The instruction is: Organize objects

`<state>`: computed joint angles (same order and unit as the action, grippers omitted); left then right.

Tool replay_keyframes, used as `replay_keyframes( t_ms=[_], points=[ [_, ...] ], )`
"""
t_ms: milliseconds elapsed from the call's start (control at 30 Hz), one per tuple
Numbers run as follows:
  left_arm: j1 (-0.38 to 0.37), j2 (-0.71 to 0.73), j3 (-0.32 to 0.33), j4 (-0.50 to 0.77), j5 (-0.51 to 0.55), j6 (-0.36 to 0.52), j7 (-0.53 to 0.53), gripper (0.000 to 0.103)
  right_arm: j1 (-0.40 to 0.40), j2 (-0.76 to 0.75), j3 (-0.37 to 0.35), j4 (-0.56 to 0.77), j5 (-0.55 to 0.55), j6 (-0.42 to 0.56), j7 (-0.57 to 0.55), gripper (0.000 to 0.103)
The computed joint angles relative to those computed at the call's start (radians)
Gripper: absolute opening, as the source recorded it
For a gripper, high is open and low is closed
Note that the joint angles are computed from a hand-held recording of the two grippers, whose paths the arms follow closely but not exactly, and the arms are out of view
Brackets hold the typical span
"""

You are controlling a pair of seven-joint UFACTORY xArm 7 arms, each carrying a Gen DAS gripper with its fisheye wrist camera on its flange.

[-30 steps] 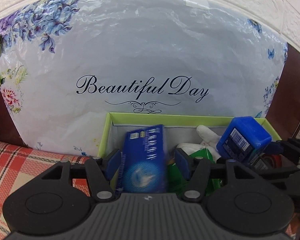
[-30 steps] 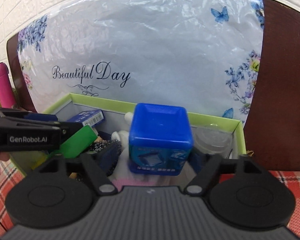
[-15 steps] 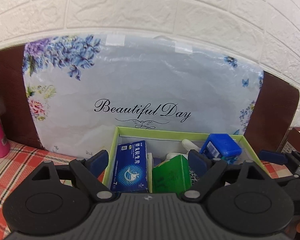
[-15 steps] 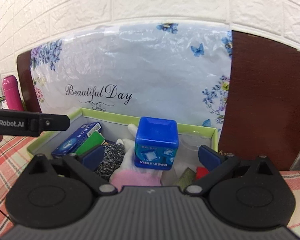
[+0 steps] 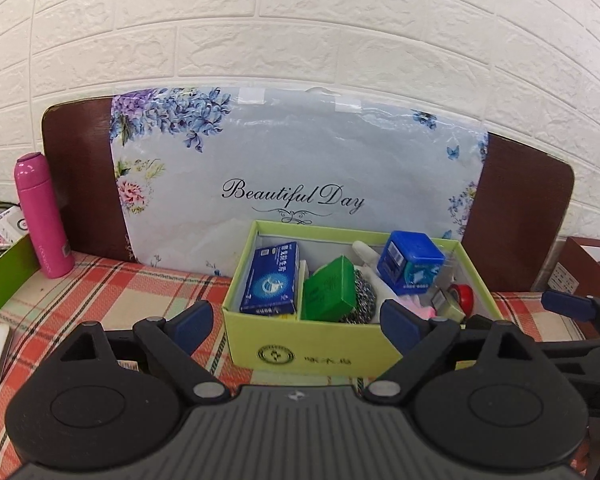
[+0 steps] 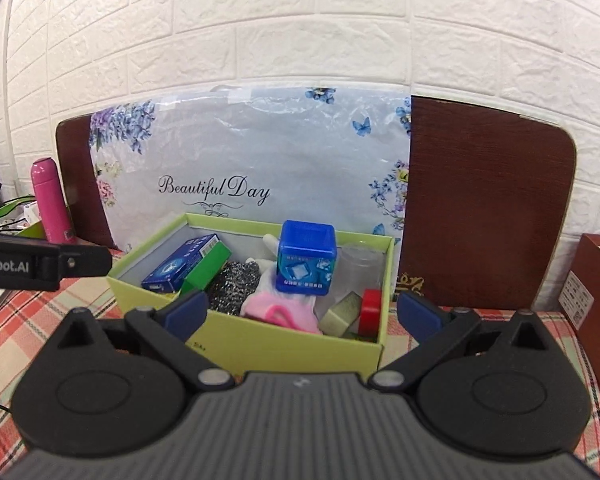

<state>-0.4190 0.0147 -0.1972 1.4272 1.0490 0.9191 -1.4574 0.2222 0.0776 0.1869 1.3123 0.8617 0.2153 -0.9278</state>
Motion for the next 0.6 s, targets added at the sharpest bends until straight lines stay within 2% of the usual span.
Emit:
replay_keyframes(
  t_ms=[233,600],
  points=[
    [-0.026,-0.057,-0.046,-0.062,-0.012,0.078,-0.042,0.093,0.038,-0.139,-0.047,-0.152,0.078,0.000,-0.051,0.103],
    [-0.041,-0.129,-0.117,-0.152,-0.066,0.166,-0.086,0.093,0.155,-0.323,-0.165,-0.372,0.060,-0.007,0.002,0.103]
  ],
)
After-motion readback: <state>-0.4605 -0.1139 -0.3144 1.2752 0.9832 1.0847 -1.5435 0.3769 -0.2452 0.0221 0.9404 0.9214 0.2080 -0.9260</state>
